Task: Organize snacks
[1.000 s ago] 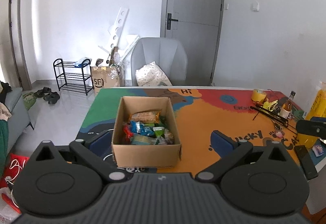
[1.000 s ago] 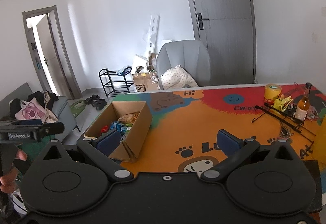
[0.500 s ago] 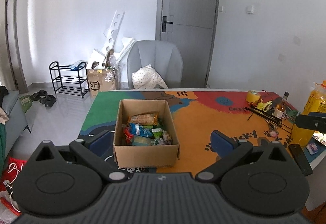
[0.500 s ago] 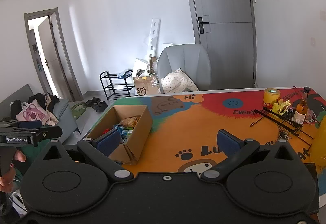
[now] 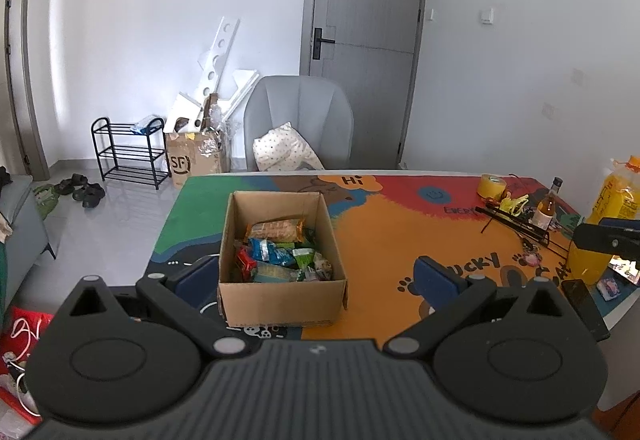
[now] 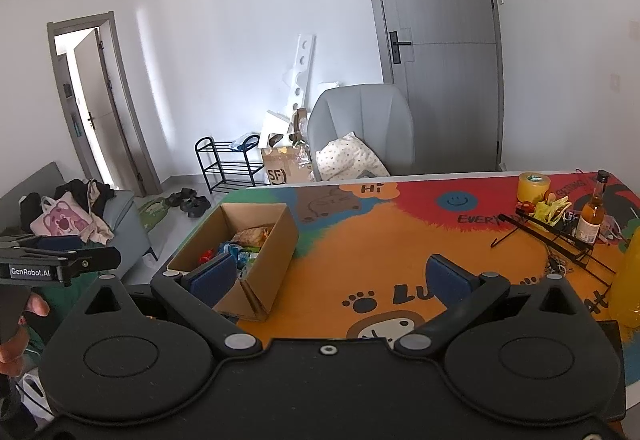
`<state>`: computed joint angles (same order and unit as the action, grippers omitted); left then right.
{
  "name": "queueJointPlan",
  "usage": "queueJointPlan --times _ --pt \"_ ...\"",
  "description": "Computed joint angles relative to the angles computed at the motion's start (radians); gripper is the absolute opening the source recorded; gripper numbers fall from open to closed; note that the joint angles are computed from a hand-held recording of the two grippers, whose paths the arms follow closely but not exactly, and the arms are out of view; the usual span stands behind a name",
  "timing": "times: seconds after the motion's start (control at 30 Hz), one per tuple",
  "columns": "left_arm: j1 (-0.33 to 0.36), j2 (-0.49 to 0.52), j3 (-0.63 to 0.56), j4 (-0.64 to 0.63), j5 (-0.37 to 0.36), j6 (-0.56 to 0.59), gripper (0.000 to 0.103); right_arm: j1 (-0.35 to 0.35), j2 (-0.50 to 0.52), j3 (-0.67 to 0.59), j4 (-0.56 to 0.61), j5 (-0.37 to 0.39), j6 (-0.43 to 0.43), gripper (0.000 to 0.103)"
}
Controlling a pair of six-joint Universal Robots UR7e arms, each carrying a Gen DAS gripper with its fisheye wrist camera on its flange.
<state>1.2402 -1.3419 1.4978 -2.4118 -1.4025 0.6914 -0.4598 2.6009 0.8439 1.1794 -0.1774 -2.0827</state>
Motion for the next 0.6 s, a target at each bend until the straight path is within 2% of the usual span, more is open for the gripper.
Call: queueJointPlan --times 0.23,0.37,0.6 --pt "0.0 0.0 0.002 -0.003 0.004 0.0 0.103 0.004 -0.001 -0.004 -0.015 -0.003 0.025 0.103" --pt "0.001 0.0 0.001 0.0 -0.001 0.003 0.103 0.004 -0.003 -0.018 -0.045 0.001 0.068 0.103" --pt "0.003 0.005 0.004 0.005 -0.003 0.001 0.103 0.005 0.003 -0.027 -0.028 0.0 0.051 0.103"
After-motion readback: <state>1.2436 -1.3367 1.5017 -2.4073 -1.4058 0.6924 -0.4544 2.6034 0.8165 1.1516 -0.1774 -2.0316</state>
